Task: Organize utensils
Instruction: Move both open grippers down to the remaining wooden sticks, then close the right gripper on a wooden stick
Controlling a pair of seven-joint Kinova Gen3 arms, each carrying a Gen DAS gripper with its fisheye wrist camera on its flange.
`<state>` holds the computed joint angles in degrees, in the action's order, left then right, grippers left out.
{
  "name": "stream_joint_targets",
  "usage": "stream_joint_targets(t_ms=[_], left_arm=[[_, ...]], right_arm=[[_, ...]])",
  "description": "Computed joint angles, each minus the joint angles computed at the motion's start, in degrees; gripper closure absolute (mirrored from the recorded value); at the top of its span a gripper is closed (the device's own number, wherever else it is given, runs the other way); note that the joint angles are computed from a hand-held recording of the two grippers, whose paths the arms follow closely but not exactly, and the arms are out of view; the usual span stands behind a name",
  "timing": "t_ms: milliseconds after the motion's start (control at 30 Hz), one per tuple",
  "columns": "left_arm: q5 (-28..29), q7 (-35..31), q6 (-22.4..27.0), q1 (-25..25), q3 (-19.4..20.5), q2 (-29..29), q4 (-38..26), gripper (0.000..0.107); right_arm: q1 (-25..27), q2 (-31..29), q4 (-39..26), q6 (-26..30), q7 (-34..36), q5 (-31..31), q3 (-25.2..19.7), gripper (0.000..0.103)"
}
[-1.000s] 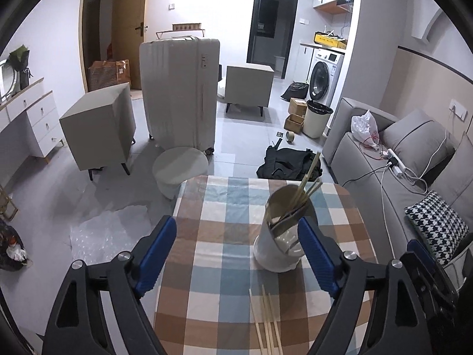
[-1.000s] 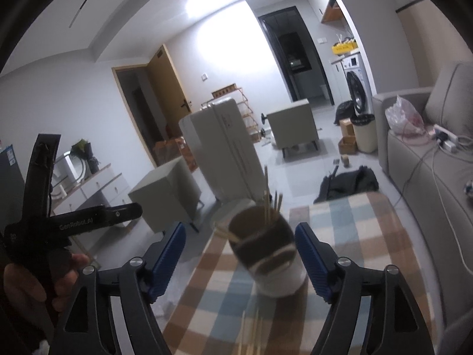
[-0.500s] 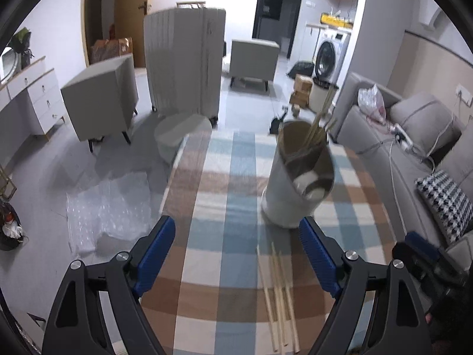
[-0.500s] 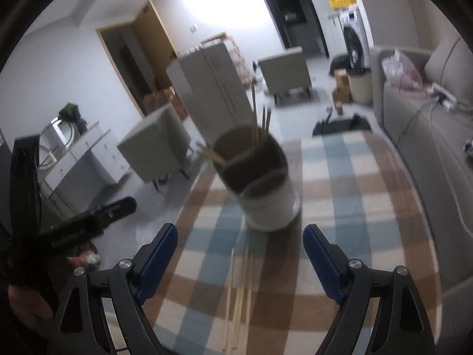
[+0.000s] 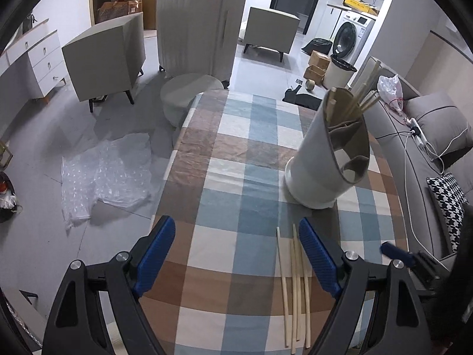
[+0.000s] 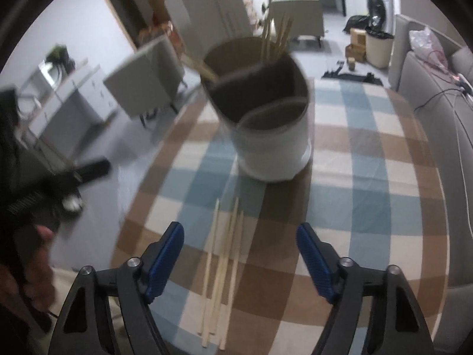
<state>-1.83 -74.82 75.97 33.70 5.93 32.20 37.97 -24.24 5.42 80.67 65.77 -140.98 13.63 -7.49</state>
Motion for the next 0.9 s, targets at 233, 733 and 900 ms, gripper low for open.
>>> stream_joint_targets(t_ms=[233, 733, 900], left_arm=[[1.13, -1.38, -1.35, -2.68, 0.17, -0.92, 2.57, 0.025], [2.97, -1.87, 0.94, -6.16, 0.18, 0.51, 2.03, 0.025], [3.65, -1.80, 2.43, -6.94, 0.23, 1.30, 1.17, 0.025]], right_arm=[[0.98, 5.21, -4.77, 5.99, 1.78, -4.63, 1.57, 0.038], [-1.67, 16.26, -13.90, 14.74, 7.81, -3.94, 3.66, 0.062], [-2.01, 17.98, -16.01, 16.98, 8.33, -4.22, 4.31, 0.075]])
